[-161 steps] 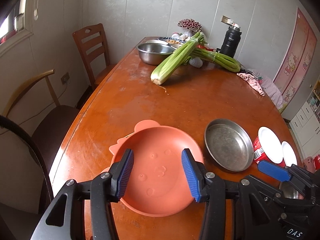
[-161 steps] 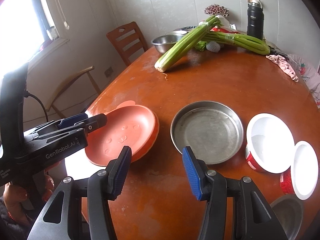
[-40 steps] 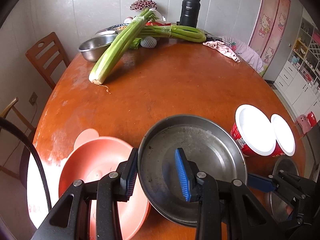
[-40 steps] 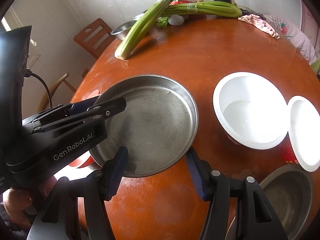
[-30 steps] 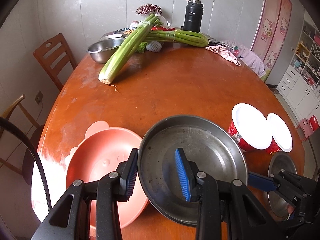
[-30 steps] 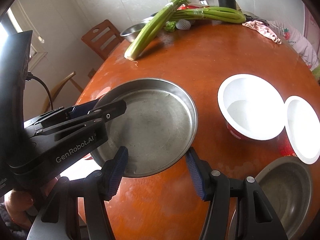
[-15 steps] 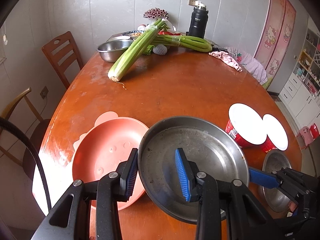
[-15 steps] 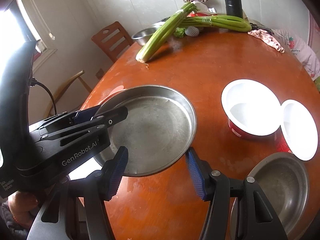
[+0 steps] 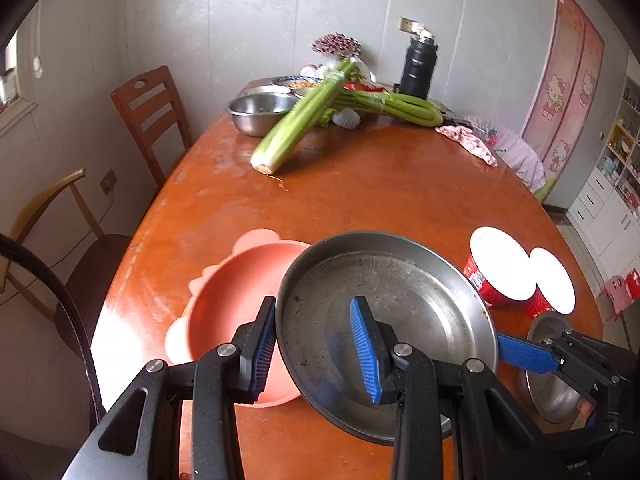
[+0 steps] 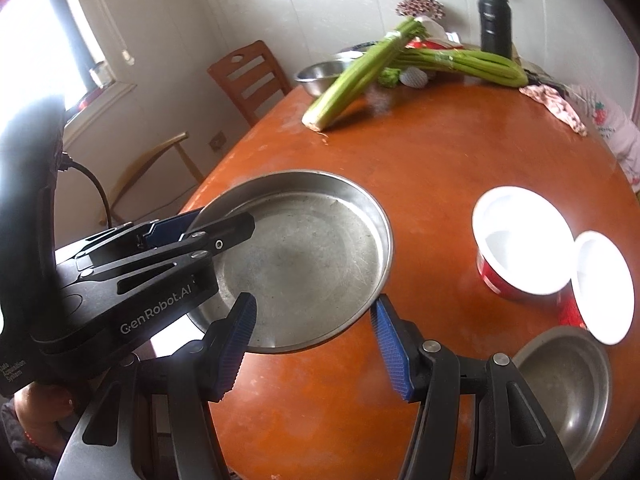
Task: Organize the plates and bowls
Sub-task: 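Lift and carry the silver plate over the orange plate with the left gripper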
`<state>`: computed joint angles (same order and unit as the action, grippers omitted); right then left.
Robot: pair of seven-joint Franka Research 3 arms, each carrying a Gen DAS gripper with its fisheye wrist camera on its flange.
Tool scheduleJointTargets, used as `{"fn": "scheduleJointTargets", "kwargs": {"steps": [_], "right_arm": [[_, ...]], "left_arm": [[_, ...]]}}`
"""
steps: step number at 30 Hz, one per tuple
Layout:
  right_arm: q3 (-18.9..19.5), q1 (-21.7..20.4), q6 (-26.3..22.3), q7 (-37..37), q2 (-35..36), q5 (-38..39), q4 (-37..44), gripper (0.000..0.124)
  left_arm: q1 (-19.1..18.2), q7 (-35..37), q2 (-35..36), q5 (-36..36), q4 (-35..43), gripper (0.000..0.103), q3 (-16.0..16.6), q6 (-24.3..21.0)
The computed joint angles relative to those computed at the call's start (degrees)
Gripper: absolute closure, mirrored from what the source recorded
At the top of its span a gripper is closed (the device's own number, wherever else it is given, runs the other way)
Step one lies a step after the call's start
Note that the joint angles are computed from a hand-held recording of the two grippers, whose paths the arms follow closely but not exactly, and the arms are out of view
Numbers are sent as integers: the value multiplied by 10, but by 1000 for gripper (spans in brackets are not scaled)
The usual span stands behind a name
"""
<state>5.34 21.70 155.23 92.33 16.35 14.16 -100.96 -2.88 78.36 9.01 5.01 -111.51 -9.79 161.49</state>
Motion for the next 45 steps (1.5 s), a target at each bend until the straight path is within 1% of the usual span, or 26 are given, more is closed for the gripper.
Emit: {"fn": "scheduleJointTargets", "kwargs": {"steps": [10, 14, 25, 27, 32, 34, 38, 45], "right_arm": [[5, 18, -15, -28, 34, -22, 71, 62], [5, 25, -14, -35, 49, -27, 90, 62], [-4, 39, -36, -24, 81, -42, 115, 62], [-6, 41, -34, -20, 86, -48, 117, 62], [-3, 37, -51, -17, 105, -40, 133, 62], [-5, 40, -52, -16, 107, -44, 136, 62], [-6, 43, -60, -12, 113, -48, 142, 62], [-7, 42, -68, -10, 123, -47, 150, 62]], "left_arm": [[12, -39, -28, 32, -18, 67, 22, 16], [19, -45, -29, 36, -23, 67, 25, 19], [34, -10, -3, -5, -23, 67, 15, 12], [33, -13, 3, 0, -20, 67, 17, 8], [35, -9, 12, -1, -17, 67, 15, 4], [34, -13, 15, 3, -16, 67, 17, 5], [41, -2, 22, -12, -14, 67, 11, 5], [39, -7, 32, -3, -11, 67, 13, 3]]}}
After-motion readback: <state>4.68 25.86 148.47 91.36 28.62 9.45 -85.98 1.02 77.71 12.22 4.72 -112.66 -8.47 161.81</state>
